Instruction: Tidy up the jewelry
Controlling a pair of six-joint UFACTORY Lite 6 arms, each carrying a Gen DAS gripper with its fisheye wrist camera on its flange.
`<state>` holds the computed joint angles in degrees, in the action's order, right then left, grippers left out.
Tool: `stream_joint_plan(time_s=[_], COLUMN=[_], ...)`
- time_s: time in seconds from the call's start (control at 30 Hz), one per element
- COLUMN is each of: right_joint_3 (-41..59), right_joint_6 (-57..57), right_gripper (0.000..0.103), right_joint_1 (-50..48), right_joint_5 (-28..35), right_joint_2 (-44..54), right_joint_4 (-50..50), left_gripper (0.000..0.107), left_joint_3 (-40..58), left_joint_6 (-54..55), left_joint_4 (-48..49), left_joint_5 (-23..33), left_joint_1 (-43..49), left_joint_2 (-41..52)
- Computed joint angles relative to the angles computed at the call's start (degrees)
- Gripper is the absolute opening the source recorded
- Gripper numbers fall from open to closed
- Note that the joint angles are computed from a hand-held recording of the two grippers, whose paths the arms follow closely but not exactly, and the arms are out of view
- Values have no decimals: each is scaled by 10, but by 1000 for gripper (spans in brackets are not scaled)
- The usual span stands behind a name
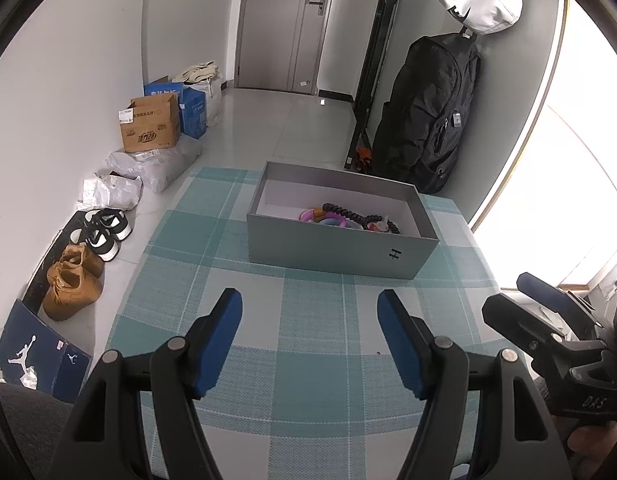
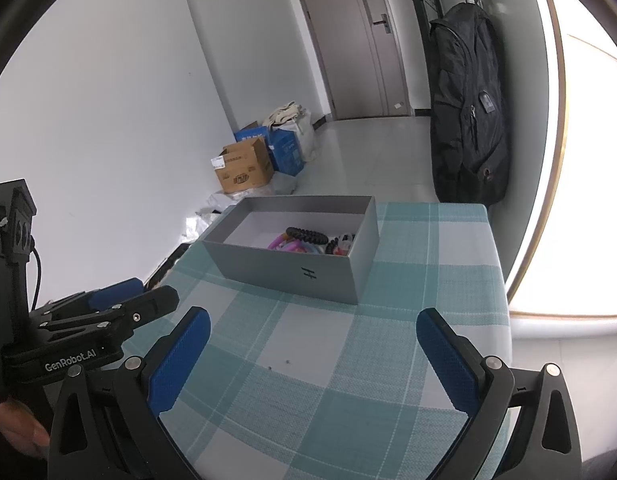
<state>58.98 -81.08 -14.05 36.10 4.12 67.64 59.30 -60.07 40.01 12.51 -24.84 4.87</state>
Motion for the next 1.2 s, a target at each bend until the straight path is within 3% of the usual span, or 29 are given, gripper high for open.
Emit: stream_joint_plan(time_s=[0.6, 0.97, 1.2], right_joint_3=[-3, -5, -9], right_joint_6=[4, 8, 6], right_gripper=[103, 103, 103], right_joint_1=[6, 7, 9], right_joint_5=[-8, -10, -14], right_joint_2=[0, 1, 1], right_joint_4=[-5, -11, -7], left_gripper=[66, 66, 66], left_joint_3=[-1, 4, 3], left_joint_6=[30, 140, 104], left_joint_4=[-24, -139, -105], left_joint_5=[-6, -13, -15], left_joint_1=[-1, 14, 10], left_joint_2=[-2, 3, 4])
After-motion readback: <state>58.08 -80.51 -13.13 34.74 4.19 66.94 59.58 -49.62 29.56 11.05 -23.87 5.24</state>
